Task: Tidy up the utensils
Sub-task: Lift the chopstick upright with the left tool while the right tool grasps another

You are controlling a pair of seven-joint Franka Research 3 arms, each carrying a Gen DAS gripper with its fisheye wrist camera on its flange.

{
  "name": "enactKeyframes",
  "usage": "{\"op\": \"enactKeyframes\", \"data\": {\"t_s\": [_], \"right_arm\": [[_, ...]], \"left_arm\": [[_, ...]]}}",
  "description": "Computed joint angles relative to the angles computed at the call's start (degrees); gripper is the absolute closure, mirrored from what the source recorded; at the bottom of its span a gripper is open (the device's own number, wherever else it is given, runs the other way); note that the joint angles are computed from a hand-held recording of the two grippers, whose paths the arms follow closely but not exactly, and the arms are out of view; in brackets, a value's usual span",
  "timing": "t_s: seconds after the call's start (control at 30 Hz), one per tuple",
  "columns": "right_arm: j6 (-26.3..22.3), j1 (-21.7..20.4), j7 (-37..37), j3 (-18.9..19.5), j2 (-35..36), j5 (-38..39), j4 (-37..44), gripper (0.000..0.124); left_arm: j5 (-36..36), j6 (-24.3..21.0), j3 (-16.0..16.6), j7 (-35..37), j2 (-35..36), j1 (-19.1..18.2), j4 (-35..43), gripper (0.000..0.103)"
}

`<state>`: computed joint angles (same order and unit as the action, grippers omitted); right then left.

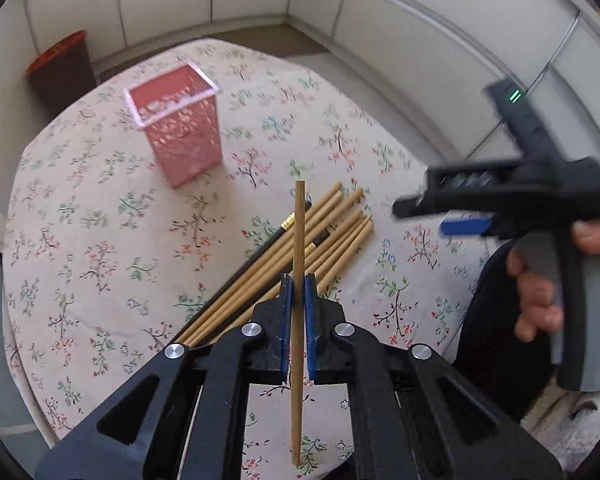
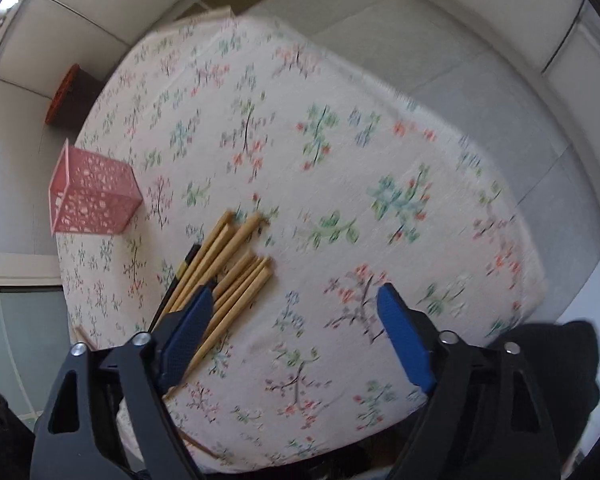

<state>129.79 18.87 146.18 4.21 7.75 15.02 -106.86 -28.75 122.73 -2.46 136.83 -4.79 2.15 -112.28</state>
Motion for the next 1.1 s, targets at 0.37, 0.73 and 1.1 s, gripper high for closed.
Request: {"op": "enactKeyframes", "data": {"t_s": [0.37,0.73,1.1], "right_arm": [[-5.6,2.5,12.1,-0.7,7.8,-1.1,9.3,0.092],[-11.2,1.7,14.8,-1.1,12.6,-1.2,15.9,0.098],[1.3,0.7,4.9,0.2,0.5,2.8,0.3,0.116]], "left_arm": [[-15.9,-5.6,6.0,9.5,-3.5,4.4,2.8,0.098],[-21.9,-7.2,6.7,11.9,-3.8,6.6,3.2,0.098],[-24.3,-4.4,7.7,9.3,-7.8,6.1,1.5,0.098]]}}
